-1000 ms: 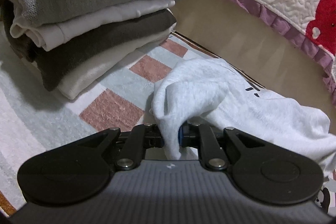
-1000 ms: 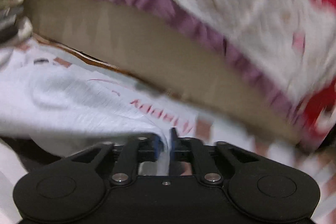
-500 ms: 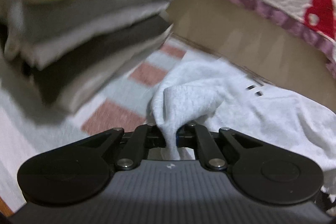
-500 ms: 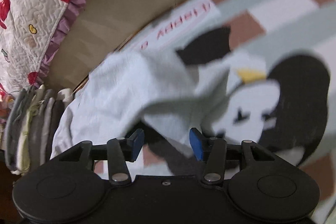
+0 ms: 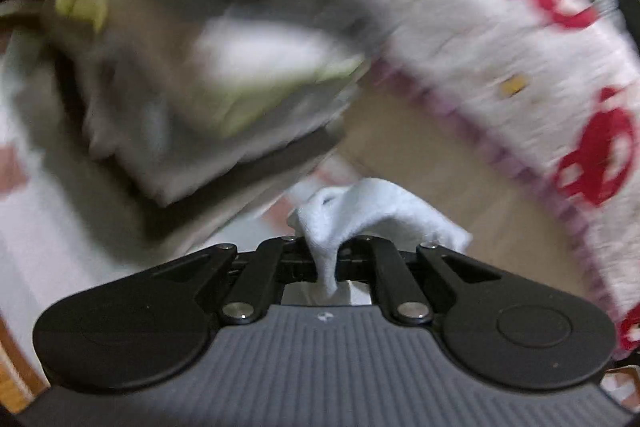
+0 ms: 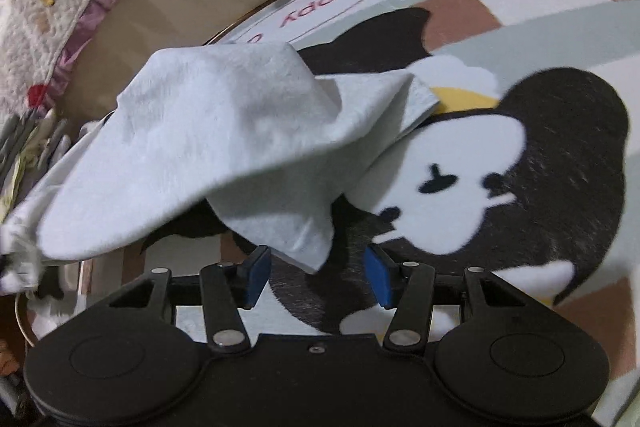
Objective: Fold clothes
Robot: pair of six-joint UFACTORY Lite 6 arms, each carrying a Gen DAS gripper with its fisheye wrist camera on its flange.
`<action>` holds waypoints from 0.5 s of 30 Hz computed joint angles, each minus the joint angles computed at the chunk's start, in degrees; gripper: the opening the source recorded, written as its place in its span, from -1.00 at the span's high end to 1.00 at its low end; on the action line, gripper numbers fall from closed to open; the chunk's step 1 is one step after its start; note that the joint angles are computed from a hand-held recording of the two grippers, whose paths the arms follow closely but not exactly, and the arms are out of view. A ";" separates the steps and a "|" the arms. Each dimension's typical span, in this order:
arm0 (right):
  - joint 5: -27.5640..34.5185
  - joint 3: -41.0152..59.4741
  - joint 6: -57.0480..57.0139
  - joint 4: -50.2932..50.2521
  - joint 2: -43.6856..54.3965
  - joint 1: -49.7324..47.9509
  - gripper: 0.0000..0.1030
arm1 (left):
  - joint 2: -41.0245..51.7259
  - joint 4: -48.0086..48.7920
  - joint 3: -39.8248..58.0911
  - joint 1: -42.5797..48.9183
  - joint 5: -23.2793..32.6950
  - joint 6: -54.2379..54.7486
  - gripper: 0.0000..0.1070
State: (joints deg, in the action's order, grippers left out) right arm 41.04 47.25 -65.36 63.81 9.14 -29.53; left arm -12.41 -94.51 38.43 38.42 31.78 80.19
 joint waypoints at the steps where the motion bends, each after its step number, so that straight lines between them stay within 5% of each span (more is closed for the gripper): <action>1: 0.13 -0.25 -1.65 0.87 0.26 0.31 -0.11 | 1.54 -0.42 0.13 -0.83 -0.82 0.11 0.91; 5: -5.48 -5.70 -16.26 11.52 -2.74 4.09 -0.07 | 3.24 -3.22 -0.06 -4.64 -3.69 3.58 0.91; 7: -8.39 -7.62 -25.51 18.48 -4.42 6.00 0.29 | 2.13 -7.49 -0.76 -6.62 -6.41 9.70 0.91; 8: -9.15 -7.27 -27.43 19.13 -4.72 6.58 0.76 | 1.70 -8.75 -1.19 -6.67 -6.41 11.49 0.91; 10: -10.63 -6.50 -31.43 20.53 -5.23 7.70 0.86 | 0.86 -8.82 -1.89 -5.67 -4.86 12.53 0.92; 15: -8.00 0.57 -25.88 18.03 -14.06 5.29 0.91 | -11.01 2.16 -0.75 2.88 10.56 0.79 0.92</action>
